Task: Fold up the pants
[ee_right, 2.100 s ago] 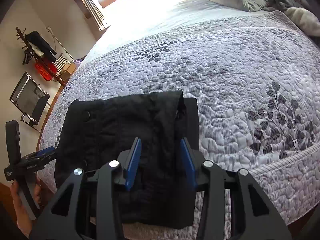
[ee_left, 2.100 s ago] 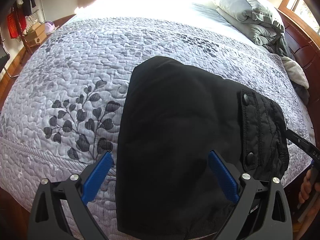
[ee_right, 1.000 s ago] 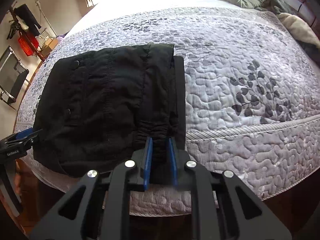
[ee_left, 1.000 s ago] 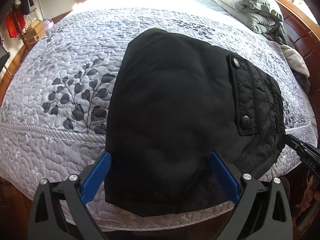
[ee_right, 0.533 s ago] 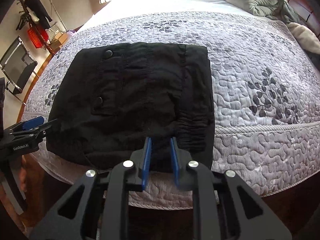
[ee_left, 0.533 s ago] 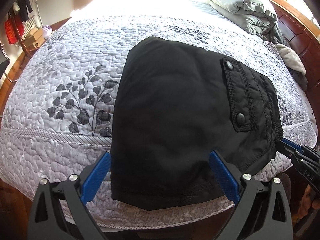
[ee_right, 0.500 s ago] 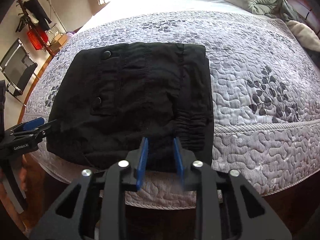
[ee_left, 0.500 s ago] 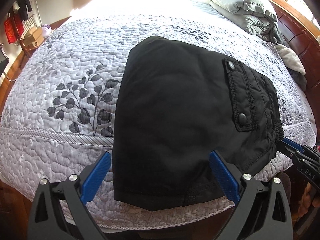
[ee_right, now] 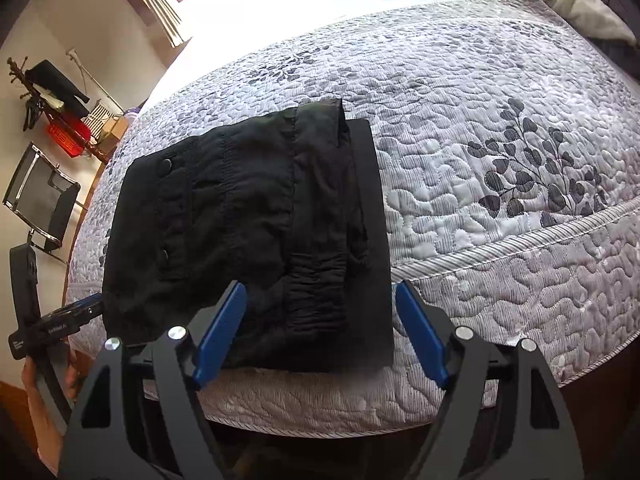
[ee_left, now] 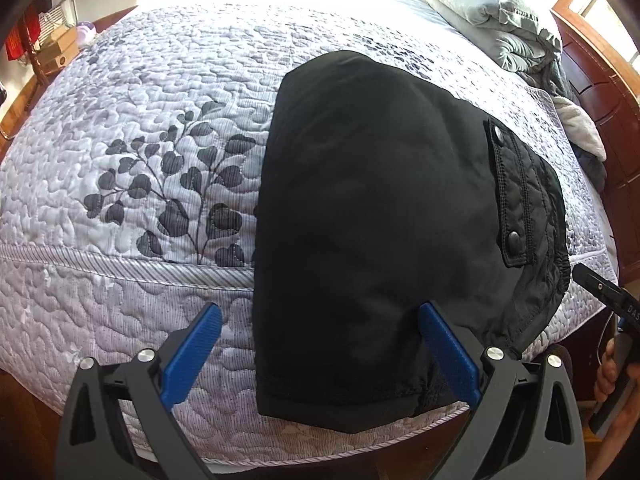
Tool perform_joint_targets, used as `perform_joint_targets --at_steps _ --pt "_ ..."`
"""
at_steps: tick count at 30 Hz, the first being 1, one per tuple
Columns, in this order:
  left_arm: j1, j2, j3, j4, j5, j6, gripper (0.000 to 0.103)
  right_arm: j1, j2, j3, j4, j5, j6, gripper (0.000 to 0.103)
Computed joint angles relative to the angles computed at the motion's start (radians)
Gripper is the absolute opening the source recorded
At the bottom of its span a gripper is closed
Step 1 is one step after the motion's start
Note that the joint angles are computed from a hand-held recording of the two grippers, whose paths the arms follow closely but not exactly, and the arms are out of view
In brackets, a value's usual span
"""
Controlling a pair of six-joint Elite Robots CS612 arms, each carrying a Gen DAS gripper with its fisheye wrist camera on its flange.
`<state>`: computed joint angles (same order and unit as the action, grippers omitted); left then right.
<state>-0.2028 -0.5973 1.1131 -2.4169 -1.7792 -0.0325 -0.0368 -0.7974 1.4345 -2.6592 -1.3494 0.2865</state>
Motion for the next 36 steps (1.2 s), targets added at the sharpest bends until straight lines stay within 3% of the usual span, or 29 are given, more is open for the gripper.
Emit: perform_joint_targets --at_steps 6,23,27,34,36 --pt "-0.026 -0.008 0.011 -0.033 0.053 0.042 0.099 -0.003 0.01 -0.008 0.007 0.016 -0.007 0.086" --pt "-0.016 0.06 -0.109 0.08 -0.03 0.093 0.1 -0.045 0.084 -0.06 0.051 0.197 0.038 0.096" --pt "0.011 0.091 -0.172 0.16 -0.131 0.128 0.1 -0.054 0.093 -0.057 0.046 0.255 0.05 0.097" --pt "0.09 0.245 -0.441 0.555 -0.505 0.196 0.099 -0.063 0.101 -0.06 0.045 0.292 0.034 0.099" --pt "0.099 0.277 -0.494 0.637 -0.554 0.235 0.099 -0.063 0.102 -0.062 0.047 0.3 0.026 0.099"
